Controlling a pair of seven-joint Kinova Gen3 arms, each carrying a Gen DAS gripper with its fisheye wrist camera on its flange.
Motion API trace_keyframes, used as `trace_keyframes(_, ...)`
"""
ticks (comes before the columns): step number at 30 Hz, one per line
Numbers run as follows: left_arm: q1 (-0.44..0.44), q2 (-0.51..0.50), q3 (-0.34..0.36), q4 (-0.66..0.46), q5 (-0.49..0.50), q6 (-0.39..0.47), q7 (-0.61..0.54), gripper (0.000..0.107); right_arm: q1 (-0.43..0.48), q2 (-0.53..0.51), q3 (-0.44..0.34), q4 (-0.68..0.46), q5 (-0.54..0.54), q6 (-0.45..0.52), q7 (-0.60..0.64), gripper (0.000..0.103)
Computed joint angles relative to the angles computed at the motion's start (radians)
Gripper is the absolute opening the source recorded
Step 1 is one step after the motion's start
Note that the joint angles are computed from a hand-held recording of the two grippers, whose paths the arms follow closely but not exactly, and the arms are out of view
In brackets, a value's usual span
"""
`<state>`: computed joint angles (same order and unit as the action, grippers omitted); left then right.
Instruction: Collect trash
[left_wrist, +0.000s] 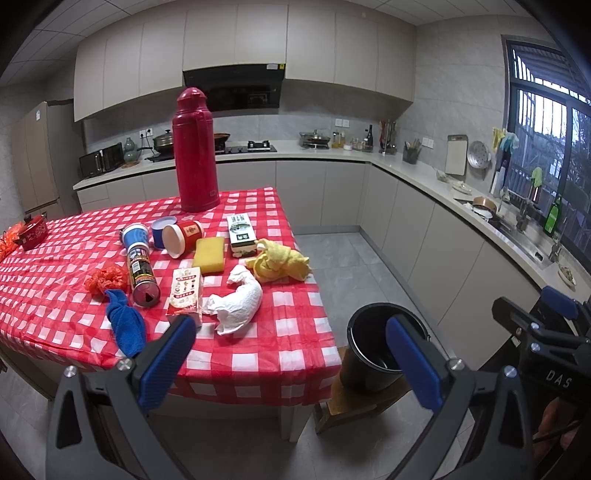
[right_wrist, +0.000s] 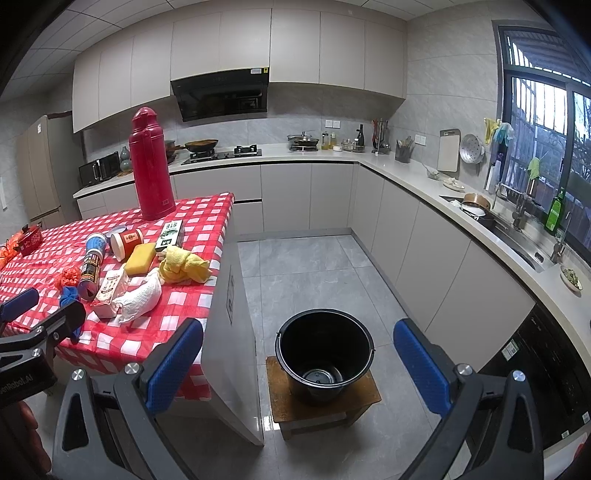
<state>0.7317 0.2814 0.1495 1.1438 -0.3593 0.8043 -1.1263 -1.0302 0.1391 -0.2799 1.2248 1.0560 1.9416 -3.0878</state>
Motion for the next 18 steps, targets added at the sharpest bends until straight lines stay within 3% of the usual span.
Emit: trace_keyframes(18, 0.012, 0.006, -0.005, -0.014, -0.014, 0.009, 0.014, 0.103, -0.011, 0.003, 0.0, -0.009, 0.005, 0.004, 0.004, 0.103)
